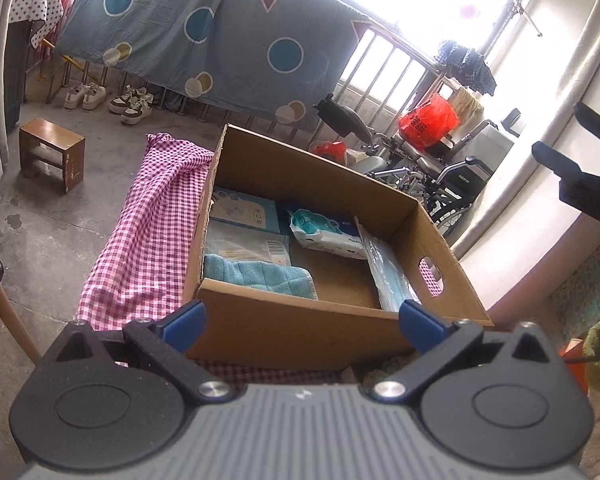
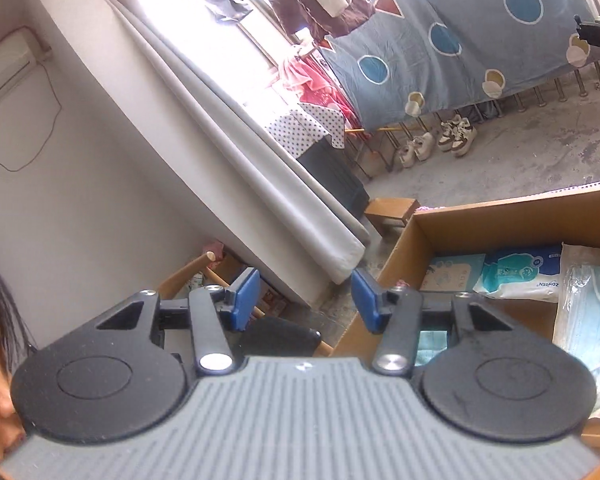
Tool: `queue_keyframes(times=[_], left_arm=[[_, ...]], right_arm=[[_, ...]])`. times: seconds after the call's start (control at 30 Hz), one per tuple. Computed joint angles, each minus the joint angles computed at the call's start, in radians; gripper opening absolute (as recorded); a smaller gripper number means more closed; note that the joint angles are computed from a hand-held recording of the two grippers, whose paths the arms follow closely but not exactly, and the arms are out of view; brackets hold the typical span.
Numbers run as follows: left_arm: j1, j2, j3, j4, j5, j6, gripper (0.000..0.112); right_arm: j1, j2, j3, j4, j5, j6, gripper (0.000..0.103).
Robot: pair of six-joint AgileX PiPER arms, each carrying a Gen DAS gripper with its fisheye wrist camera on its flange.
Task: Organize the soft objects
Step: 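Open the right gripper and withdraw it toward the plush toy, then grasp the pink-and-white plush toy with the right gripper and lift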
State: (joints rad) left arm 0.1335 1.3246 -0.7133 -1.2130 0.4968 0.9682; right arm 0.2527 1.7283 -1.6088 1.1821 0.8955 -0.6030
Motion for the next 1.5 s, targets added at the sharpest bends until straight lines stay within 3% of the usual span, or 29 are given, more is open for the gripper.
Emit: queue_keyframes(times=[0.2, 0.33, 0.47, 0.6, 0.7, 0.87, 0.93, 1.0, 1.13, 1.23, 1.4, 1.5], left_arm=[[-0.065, 0.054, -0.009, 0.022, 0.055, -0.003, 0.103], [-0.147, 0.135, -0.051, 0.085, 0.13, -0.013, 0.103], [-0.247, 0.23, -0.11, 0.166, 0.189, -0.033, 0.103], [-0.332, 0.324, -0.165, 0.195, 0.221, -0.064, 0.103], [-0.373, 0.383, -0.197, 0.188, 0.249, -0.077, 0.103], [-0.418, 0.465, -0.253, 0.174, 0.28, -0.096, 0.102], [-0.442, 0.49, -0.277, 0.176, 0.271, -0.118, 0.102], [-0.458, 0.505, -0.288, 0.168, 0.262, -0.124, 0.102], [-0.485, 0.507, -0.312, 0.177, 0.261, -0.162, 0.102], [-0.502, 0.478, -0.305, 0.186, 0.25, -0.166, 0.102], [-0.465, 0.406, -0.242, 0.184, 0.263, -0.111, 0.102], [-0.442, 0.416, -0.232, 0.176, 0.277, -0.099, 0.102]], right_arm=[[-0.105, -0.324, 0.392, 0.197, -0.026, -0.206, 0.059], [-0.189, -0.49, 0.615, 0.225, -0.054, -0.264, 0.077], [-0.259, -0.573, 0.802, 0.202, -0.08, -0.261, 0.082], [-0.246, -0.58, 0.987, 0.18, -0.197, -0.239, 0.083], [-0.141, -0.488, 1.085, 0.238, -0.355, -0.278, 0.083], [-0.026, -0.277, 1.119, 0.51, -0.486, -0.528, 0.081], [-0.024, -0.219, 1.103, 0.544, -0.477, -0.575, 0.078], [-0.051, -0.19, 1.072, 0.468, -0.439, -0.514, 0.074], [-0.111, -0.13, 1.061, 0.463, -0.298, -0.513, 0.065], [-0.091, -0.161, 1.08, 0.462, -0.305, -0.507, 0.066], [-0.101, -0.154, 1.1, 0.478, -0.222, -0.493, 0.066], [-0.092, -0.128, 1.101, 0.514, -0.218, -0.512, 0.066]])
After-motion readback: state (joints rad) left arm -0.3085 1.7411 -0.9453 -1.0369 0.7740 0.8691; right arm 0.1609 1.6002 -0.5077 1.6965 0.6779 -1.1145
